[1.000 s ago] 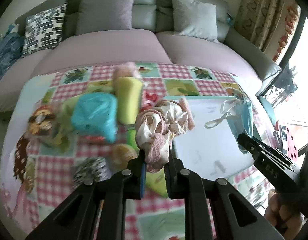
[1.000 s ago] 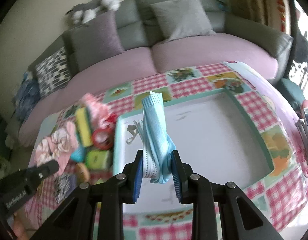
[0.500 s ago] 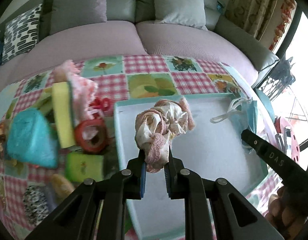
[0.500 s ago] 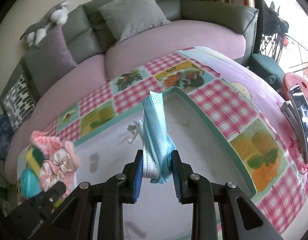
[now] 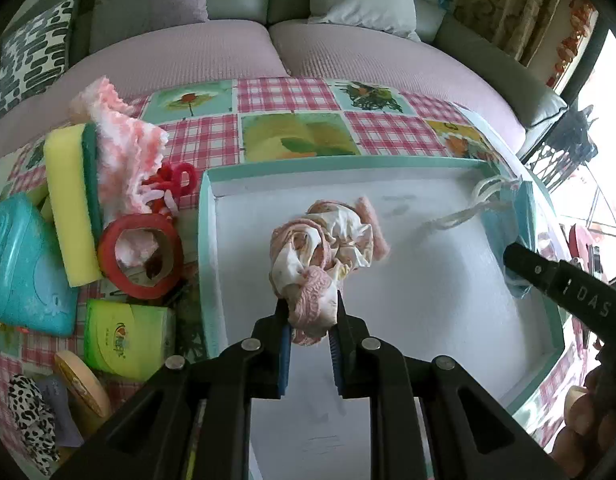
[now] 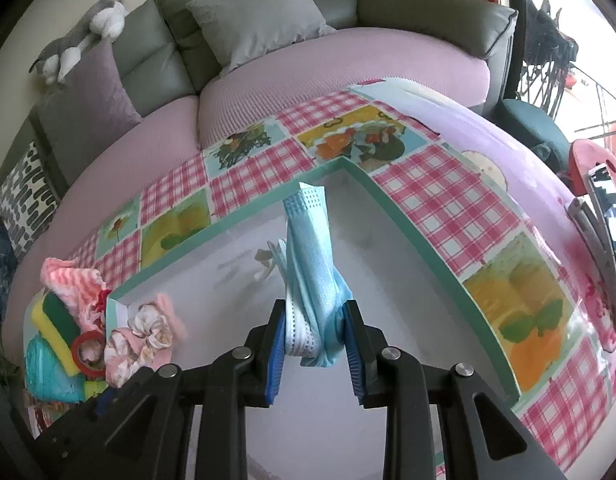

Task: Organize soft objects
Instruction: 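Carry the mask with the right gripper while the left gripper carries the scrunchie over the tray, then open the right gripper dropping the mask while the left gripper releases the scrunchie in the tray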

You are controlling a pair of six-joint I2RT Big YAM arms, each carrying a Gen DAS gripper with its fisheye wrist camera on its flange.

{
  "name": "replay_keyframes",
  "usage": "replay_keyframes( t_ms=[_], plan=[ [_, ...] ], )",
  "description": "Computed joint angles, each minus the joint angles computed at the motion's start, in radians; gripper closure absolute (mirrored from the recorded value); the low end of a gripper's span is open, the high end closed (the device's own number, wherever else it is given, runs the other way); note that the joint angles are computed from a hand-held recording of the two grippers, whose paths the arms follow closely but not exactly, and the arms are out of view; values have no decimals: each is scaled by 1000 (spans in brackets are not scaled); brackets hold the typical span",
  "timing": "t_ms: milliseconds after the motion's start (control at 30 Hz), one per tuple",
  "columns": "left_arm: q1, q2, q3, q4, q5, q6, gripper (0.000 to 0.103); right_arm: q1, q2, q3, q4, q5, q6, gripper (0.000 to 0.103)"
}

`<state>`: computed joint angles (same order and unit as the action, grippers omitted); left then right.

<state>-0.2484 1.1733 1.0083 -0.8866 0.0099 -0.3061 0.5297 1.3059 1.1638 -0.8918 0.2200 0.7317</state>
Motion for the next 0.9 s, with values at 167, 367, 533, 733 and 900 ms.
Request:
replay_keyframes(
  t_ms=[167,367,533,733,900],
  plan=[
    [6,-8,-7,13,4,-6,83,6,-4,2,-6,3,-7,72],
    [3,25,0,-3,-4,-16,82,0,2,0,-12,-23,-10,72],
    [5,34,-1,-5,-4,-20,79,-8,14,-1,-24,-44,-5,72],
    [16,37,5,-20,21,-26,65,2,8,10,-32,-41,-24,71],
    [23,22,13,-30,28,-29,52,13,-6,22,-52,-15,-48,58]
  ],
)
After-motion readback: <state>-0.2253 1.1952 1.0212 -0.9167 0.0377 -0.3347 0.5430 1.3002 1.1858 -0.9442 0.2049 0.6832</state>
